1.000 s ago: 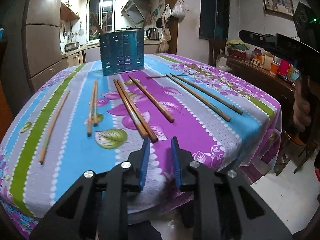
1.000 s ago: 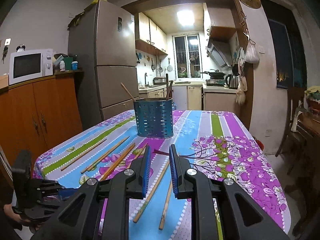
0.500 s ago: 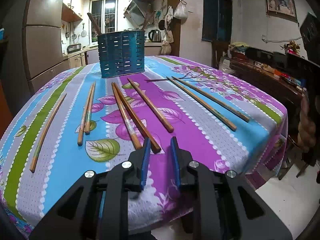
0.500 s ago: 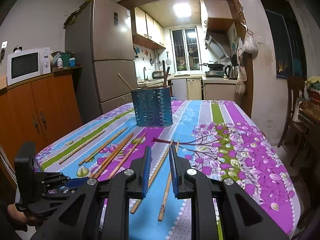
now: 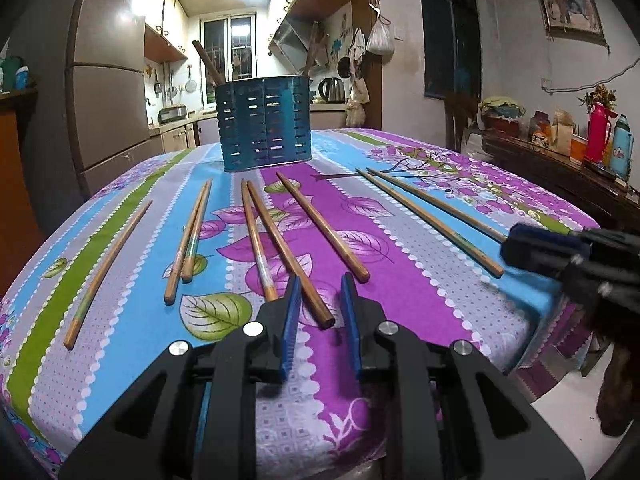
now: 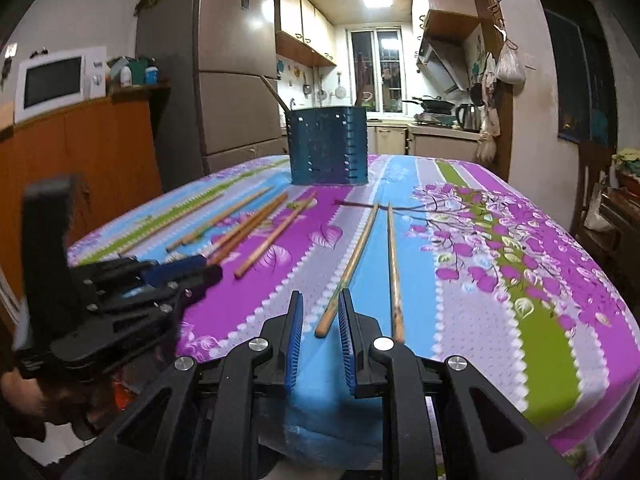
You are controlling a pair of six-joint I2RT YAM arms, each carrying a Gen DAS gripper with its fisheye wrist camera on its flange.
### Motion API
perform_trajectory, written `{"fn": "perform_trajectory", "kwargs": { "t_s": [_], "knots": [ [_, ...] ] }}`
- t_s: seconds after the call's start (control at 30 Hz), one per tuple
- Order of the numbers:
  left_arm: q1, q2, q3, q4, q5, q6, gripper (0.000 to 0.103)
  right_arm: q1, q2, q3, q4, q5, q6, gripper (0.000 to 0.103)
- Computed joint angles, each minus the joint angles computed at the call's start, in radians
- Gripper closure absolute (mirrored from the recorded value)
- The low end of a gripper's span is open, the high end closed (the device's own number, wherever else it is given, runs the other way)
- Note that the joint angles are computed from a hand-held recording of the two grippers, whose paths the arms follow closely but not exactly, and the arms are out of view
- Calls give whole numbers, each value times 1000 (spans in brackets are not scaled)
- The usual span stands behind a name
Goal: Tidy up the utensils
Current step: 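Move both open grippers back to the remaining chopsticks on the table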
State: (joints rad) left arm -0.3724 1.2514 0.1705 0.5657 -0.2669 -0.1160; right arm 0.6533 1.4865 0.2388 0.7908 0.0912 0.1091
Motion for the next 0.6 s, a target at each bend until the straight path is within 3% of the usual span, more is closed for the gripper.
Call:
{"fn": "perform_trajectory", "kwargs": {
  "t_s": [0.23,0.43,0.6],
  "knots": [
    [-1,28,-11,58,-6,7,83,55,127,52,50,113,36,84],
    [7,55,-8,93,-1,8,83,38,154,80,51,119,56,91],
    [-1,69,-17,124,-16,6,84,33,161,69,73,120,56,91]
  ]
}}
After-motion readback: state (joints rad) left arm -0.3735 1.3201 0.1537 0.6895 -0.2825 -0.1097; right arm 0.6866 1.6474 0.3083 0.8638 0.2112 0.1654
